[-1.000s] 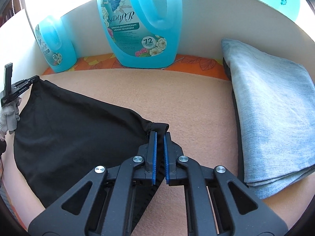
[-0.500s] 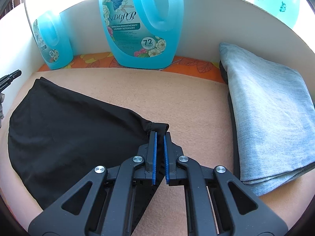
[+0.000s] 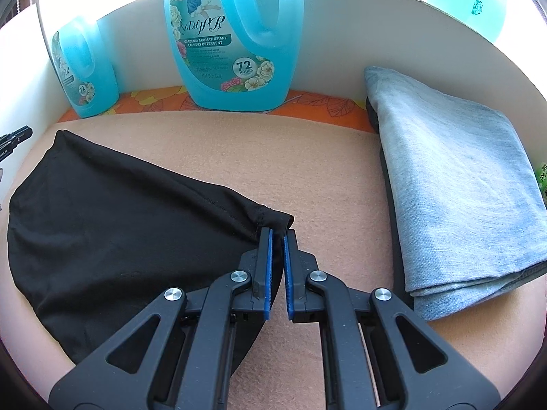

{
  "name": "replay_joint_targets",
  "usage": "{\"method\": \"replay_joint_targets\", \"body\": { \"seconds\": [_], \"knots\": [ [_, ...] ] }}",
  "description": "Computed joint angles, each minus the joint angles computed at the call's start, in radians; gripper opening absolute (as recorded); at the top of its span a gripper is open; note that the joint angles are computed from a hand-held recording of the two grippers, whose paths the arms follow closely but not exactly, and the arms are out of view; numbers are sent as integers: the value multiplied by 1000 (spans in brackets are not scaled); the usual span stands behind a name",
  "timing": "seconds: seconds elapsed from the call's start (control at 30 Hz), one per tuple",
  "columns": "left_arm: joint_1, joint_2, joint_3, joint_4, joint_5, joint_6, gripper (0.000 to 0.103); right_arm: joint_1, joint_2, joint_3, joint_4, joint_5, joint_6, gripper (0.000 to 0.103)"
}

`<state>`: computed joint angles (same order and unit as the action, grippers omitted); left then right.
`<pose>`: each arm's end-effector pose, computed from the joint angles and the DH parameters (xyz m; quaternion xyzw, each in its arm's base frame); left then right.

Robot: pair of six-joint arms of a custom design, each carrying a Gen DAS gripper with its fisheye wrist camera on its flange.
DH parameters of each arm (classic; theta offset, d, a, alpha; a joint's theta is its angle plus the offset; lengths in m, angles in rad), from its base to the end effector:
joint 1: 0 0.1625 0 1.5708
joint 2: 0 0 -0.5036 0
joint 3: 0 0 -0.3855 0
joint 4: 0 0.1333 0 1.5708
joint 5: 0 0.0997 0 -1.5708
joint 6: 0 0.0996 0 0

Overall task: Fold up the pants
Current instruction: 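Lower the folded hem onto the pants and open both grippers, then withdraw both open grippers from the folded pants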

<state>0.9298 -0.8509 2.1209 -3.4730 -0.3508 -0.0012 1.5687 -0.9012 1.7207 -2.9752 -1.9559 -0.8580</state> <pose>-0.1452 -0.5740 0.2043 0.0759 0.7955 -0.4136 0.4362 0.0944 -0.7100 0.2537 0.3398 -0.8780 0.1808 0.2845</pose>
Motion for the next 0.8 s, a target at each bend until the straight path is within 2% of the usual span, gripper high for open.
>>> {"method": "replay_joint_targets", "body": {
  "seconds": [0.07,0.27,0.33,0.47,0.63,0.8],
  "knots": [
    [-15,-7,18,16,-9,-27,25,-1,-7,-3,24,8,9,7],
    [-95,-16,84,65,-20,-104,25,-8,-62,40,44,27,47,21],
    [-129,-17,110,84,-27,-135,25,-13,-93,70,42,49,56,35],
    [-196,-31,169,156,-74,-235,26,-26,-164,139,63,86,72,38],
    [-264,-39,243,217,-193,-370,26,-54,-238,229,74,132,76,40],
    [-295,-12,270,232,-316,-443,26,-81,-280,289,102,162,101,40]
  ]
}}
